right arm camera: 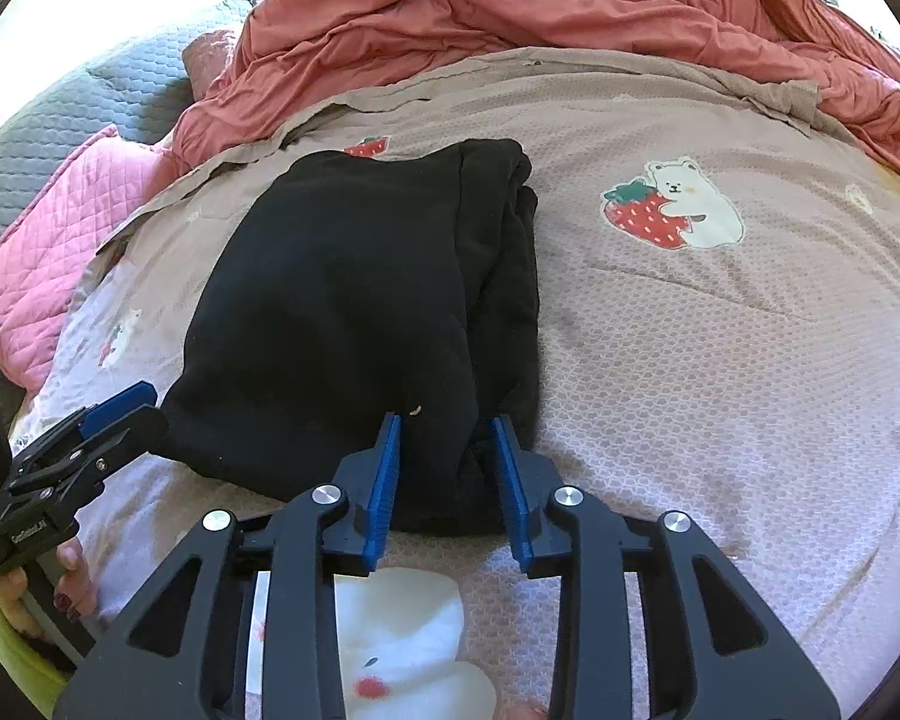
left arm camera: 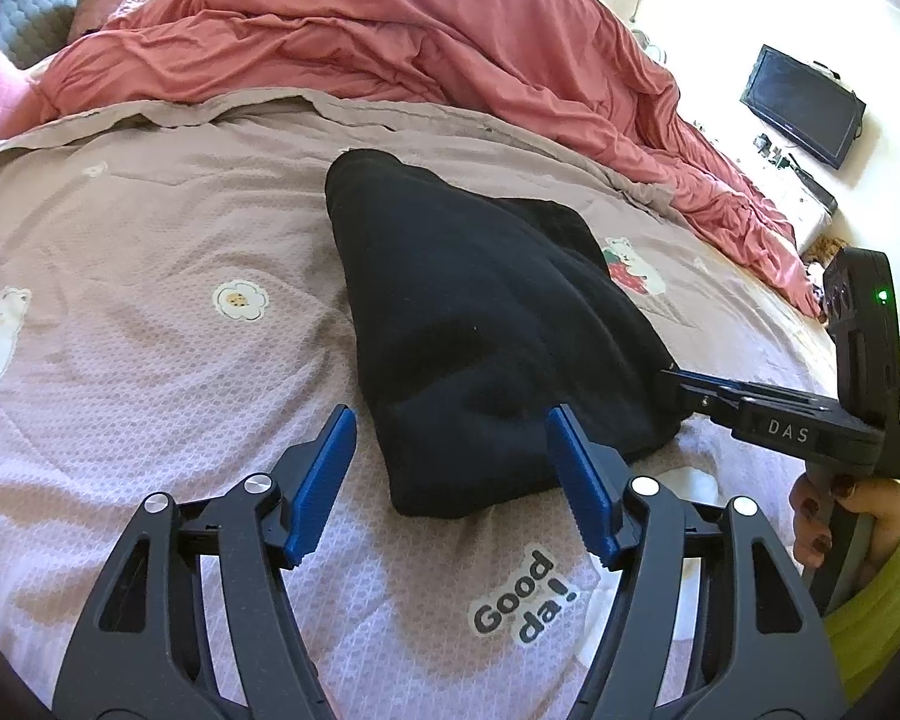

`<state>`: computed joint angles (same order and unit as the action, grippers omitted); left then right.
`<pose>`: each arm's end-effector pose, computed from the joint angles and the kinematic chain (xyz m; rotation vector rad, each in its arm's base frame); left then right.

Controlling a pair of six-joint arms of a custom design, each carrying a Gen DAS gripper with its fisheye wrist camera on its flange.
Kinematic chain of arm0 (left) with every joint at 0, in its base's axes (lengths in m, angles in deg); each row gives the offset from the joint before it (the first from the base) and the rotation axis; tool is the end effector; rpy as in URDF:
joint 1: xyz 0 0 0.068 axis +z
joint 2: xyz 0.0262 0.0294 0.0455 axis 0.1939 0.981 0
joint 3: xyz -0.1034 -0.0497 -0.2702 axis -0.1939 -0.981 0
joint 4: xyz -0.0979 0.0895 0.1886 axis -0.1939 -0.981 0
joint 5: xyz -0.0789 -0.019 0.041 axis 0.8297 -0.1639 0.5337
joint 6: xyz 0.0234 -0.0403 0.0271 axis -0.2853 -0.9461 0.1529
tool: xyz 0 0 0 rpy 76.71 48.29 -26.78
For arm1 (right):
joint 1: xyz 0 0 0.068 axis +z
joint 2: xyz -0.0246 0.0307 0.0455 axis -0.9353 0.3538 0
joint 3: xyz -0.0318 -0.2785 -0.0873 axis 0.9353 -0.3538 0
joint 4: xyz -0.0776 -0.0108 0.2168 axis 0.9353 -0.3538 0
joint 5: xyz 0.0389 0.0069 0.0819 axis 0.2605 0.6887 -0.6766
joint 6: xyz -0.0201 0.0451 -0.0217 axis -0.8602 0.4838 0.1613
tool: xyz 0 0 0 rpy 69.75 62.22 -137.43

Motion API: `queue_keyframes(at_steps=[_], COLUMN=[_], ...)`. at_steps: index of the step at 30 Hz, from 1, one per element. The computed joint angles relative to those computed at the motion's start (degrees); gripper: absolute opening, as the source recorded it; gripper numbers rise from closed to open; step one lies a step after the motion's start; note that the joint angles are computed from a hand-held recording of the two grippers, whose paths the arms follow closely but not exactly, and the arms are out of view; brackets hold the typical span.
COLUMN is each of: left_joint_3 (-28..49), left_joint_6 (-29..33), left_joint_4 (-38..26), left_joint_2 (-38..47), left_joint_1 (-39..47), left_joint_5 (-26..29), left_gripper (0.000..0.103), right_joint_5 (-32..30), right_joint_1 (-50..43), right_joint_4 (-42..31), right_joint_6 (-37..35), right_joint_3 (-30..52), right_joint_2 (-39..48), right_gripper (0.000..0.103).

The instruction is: Fold small clothes

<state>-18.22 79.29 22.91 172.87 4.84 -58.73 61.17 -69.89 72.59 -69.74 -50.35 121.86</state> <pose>0.2244 -0.0376 0.1090 0.2553 2.3483 -0.5053 0.2223 0.0075 0.0952 -0.0362 2.4675 0.3699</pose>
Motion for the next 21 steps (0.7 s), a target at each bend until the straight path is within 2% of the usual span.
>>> queue_keyframes(at_steps=[3, 6, 10, 12, 14, 18, 21], left_joint_3=[-1.1, -2.0, -3.9, -4.7, -6.0, -8.3, -10.3], left_joint_6=[0.0, 0.2, 0.4, 0.5, 0.6, 1.0, 1.1], left_joint_4=[0.1, 0.2, 0.3, 0.1, 0.3, 0.6, 1.4], left_joint_2=[-1.5, -2.7, -5.0, -6.3, -7.7, -10.2, -12.2], left_joint_1=[0.2, 0.8, 2.1, 2.6, 3.1, 4.3, 5.5], left_joint_5=[-0.3, -0.6, -0.8, -1.0, -1.3, -1.6, -1.5], left_gripper=[0.065, 0.073, 0.083, 0.092, 0.093, 0.093, 0.093], right_joint_5=[0.3, 1.2, 2.0, 2.9, 4.3, 8.4, 10.6], right_joint_1=[-0.1, 0.3, 1.0, 1.8, 3.1, 6.4, 8.4], right_joint_4=[-0.1, 0.3, 2.5, 5.2, 6.7, 10.8, 13.2], right_joint_6=[-0.1, -0.1, 0.6, 0.7, 0.9, 1.9, 2.8], right_joint_3=[-0.7, -1.7, -4.8, -7.5, -9.1, -13.2, -15.6], right_joint_2=[-0.9, -2.4, -5.9, -8.2, -9.7, -13.3, -16.0], right_gripper=[0.035, 0.043, 0.065, 0.069, 0.084, 0.09, 0.09])
